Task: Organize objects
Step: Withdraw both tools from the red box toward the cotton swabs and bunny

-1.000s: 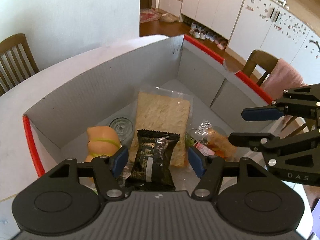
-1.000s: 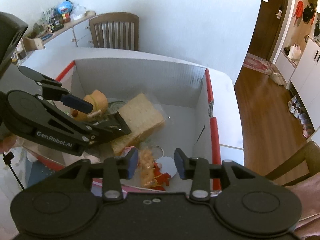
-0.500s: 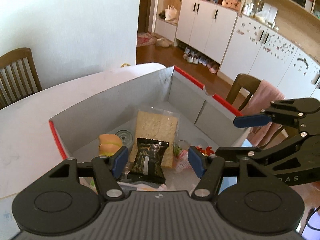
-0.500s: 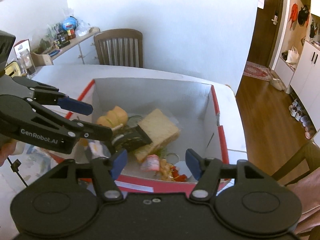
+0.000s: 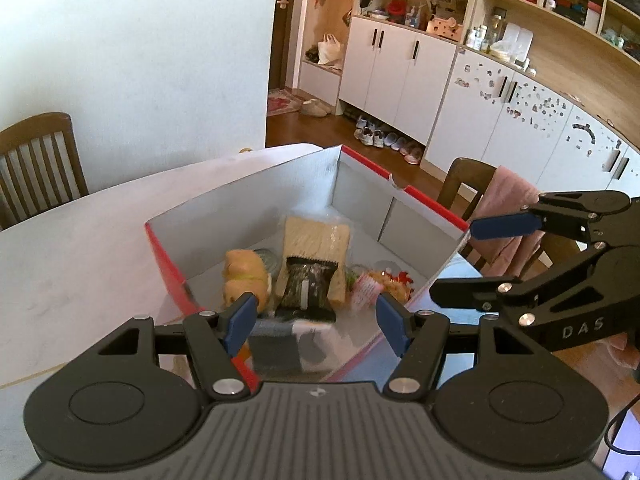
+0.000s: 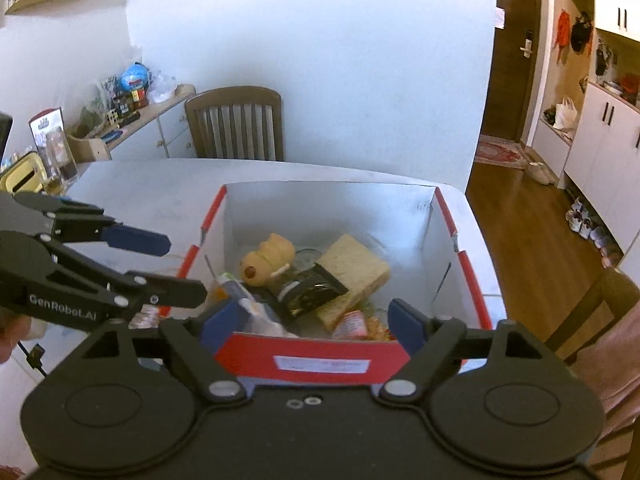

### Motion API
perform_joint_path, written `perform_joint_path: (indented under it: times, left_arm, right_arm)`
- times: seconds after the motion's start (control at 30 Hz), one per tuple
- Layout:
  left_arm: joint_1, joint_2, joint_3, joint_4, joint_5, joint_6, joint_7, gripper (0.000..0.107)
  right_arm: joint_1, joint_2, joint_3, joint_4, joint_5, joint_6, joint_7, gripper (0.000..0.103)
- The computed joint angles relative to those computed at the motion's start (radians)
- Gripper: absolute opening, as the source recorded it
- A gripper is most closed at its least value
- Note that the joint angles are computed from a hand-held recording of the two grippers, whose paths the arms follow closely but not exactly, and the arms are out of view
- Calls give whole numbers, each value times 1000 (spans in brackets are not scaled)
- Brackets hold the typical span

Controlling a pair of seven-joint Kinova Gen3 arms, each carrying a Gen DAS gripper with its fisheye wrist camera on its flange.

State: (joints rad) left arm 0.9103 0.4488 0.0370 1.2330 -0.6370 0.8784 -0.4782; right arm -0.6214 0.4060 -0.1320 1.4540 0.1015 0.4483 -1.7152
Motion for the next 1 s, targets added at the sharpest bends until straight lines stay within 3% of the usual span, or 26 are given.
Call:
perform_joint_path:
  times: [0.1,0.33,0.53,0.63,0.73,0.8,1.0]
  left_arm:
    - [13,-34,-4,54,-15,-8,34,79]
    - [0,-123,31,194,-56,-33,113,83]
    - [-43,-200,77,316,-80,-66,191,85]
    - [-70,-236,100,375,-87,-89,227,92]
    - [-100,-267,124,423,-89,-110,247,94]
    - [-118,-289,138,459,-92,-123,261,102]
    - [-166,-358,183,581,-139,-168,319,102]
  right_arm:
    - [-48,-15,32,28,21,-21,-64,89]
    - [-176,-32,102,76,125,-65,-263,100]
    - [-273,-22,149,83,225,-75,-437,102]
    - [-310,-10,161,70,267,-61,-508,102]
    - [-332,6,157,53,294,-45,-562,102]
    - [-355,20,162,36,318,-26,-598,102]
    - [-386,60,144,-12,344,31,-670,102]
